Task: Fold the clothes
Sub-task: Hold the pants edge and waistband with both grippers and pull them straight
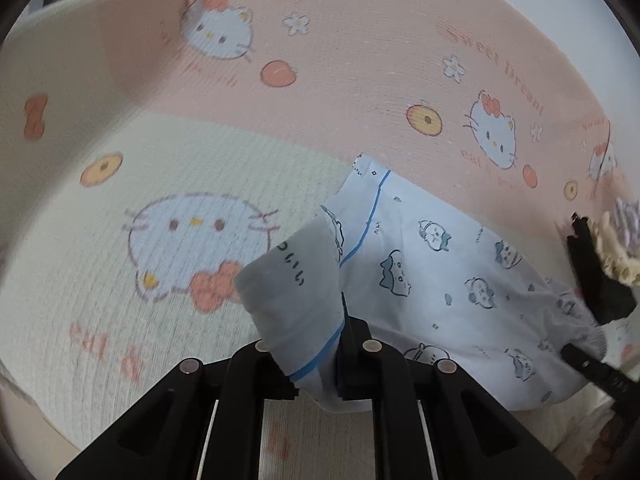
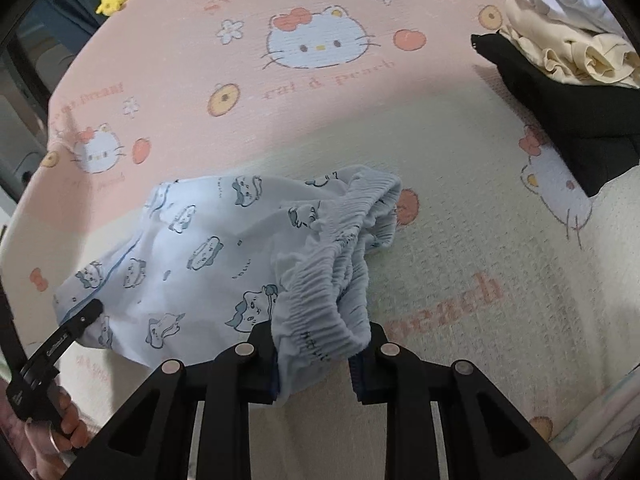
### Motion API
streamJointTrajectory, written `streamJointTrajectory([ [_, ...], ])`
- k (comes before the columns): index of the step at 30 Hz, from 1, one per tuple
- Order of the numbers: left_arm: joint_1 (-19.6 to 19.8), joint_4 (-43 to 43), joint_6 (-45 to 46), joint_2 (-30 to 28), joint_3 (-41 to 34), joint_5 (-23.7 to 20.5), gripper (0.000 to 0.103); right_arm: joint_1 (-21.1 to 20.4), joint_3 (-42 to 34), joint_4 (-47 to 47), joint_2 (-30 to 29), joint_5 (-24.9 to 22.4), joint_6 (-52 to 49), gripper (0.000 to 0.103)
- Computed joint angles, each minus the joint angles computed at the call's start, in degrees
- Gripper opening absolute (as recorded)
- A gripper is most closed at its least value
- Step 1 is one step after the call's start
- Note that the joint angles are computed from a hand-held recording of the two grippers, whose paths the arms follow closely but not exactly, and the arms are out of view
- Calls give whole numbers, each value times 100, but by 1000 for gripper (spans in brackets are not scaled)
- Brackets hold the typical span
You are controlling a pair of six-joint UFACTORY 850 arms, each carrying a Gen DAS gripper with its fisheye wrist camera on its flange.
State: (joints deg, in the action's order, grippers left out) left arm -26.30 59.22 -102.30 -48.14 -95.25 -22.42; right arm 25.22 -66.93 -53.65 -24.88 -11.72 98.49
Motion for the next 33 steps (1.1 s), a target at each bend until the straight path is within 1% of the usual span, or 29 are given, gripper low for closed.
streamJointTrajectory([
  [6, -12, 23, -267, 255, 393, 207, 10, -105, -105, 1250, -102, 225, -1367, 24],
  [8, -55, 52, -240, 275, 426, 145, 10, -111, -141, 1610, -120, 181, -1777, 24],
  [10, -92, 31, -149, 286, 450, 91, 10, -81, -60, 1652, -34, 132, -1856, 24],
  [12, -135, 131, -248, 389, 616, 87, 10, -106, -66, 1832, -33, 125, -2109, 24],
  [18, -171, -58, -161, 515, 809, 242, 10, -226, -31, 2657, -23, 162, -3011, 24],
  [21, -215, -205, -19, 541, 858, 256, 10, -256, -79, 3000, -47, 129, -3374, 24],
  [25, -245, -628, 467, 535, 848, 270, 10, -330, -150, 3580, -123, 53, -3954, 24],
  [30, -251, -775, 583, 563, 920, 364, 10, -399, -238, 3926, -225, -4, -4228, 24],
  [33, -241, -1070, 904, 478, 869, 370, 10, -425, -407, 4252, -401, -121, -4520, 24],
])
